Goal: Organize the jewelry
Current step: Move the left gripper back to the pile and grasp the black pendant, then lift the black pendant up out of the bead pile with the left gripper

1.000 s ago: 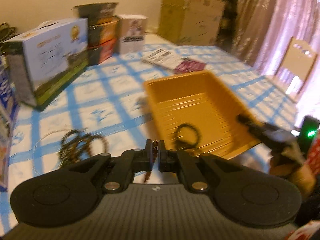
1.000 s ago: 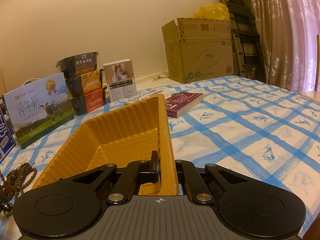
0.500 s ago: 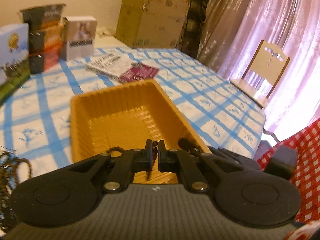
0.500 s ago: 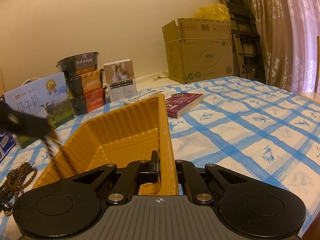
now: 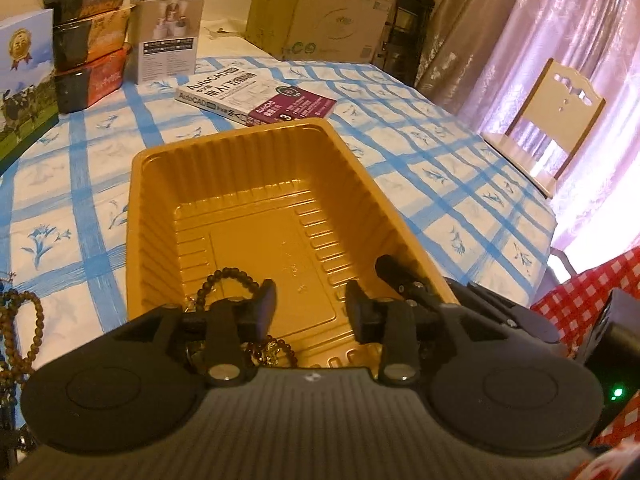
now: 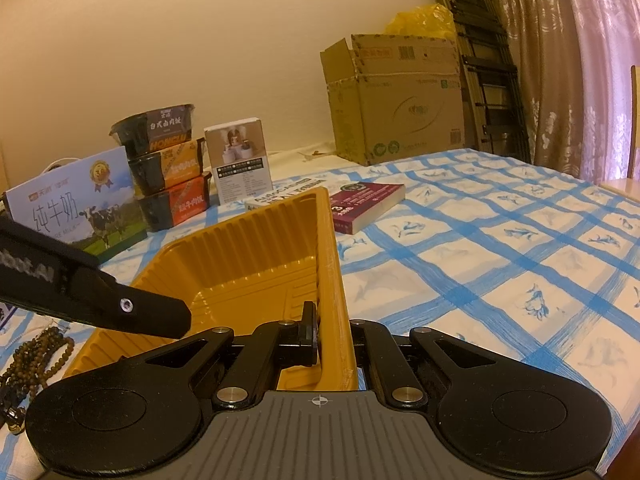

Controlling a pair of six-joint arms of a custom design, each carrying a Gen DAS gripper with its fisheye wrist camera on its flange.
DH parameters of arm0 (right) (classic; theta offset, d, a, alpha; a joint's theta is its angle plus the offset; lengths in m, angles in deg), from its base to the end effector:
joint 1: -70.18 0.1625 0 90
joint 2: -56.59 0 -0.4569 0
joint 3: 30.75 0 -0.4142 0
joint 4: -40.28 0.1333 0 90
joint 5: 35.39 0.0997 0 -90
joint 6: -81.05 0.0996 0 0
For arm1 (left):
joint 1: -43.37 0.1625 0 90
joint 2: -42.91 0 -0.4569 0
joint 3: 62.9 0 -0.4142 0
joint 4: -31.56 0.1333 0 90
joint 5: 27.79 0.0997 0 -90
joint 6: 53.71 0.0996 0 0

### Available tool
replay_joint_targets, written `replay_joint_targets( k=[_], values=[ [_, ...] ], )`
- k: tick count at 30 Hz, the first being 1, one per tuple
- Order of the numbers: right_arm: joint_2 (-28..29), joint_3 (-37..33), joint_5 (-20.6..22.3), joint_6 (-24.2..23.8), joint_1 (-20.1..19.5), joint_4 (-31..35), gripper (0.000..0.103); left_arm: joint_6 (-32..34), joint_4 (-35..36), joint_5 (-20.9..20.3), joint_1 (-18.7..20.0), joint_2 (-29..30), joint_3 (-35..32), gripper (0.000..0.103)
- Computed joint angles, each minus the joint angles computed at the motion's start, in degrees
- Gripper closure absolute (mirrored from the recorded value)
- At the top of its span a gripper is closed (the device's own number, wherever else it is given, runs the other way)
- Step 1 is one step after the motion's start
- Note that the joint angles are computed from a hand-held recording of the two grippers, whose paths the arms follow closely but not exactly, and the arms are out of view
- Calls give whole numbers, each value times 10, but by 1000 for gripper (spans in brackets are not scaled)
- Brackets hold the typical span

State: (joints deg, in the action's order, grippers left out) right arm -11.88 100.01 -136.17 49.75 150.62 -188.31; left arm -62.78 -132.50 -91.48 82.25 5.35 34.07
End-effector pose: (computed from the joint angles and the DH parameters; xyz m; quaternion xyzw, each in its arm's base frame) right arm 0.0335 -0.4913 0.2945 0.0907 -0.7798 0.5505 0.2839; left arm -0.4273 -0.5725 0.0233 0.3194 0.9119 -0.2206 0.1330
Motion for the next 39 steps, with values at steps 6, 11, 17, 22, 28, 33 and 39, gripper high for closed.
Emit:
replay_joint_targets(
  k=[6,11,17,22,28,33,39],
  values=[
    [0,-1,-2,-1,0,1,99,-9,-37,9,-1,-30,31,66],
    [1,-1,-2,-2,0,1,99,-9,-67,63,0,-71,69,64],
    [1,0,-2,-4,-1,-1,99,-24,-58,139,4,-122,118,63],
    [0,2,-2,-5,-2,-2,99,-48,-16,195,10,-163,160,63],
    [0,2,-3,-5,-2,-3,99,-95,48,235,18,-209,201,63],
    [1,2,-4,-6,-1,-3,99,-128,90,243,20,-236,228,63],
    [-3,6,-4,-13,-1,-4,99,-79,78,246,18,-227,241,63]
  ],
)
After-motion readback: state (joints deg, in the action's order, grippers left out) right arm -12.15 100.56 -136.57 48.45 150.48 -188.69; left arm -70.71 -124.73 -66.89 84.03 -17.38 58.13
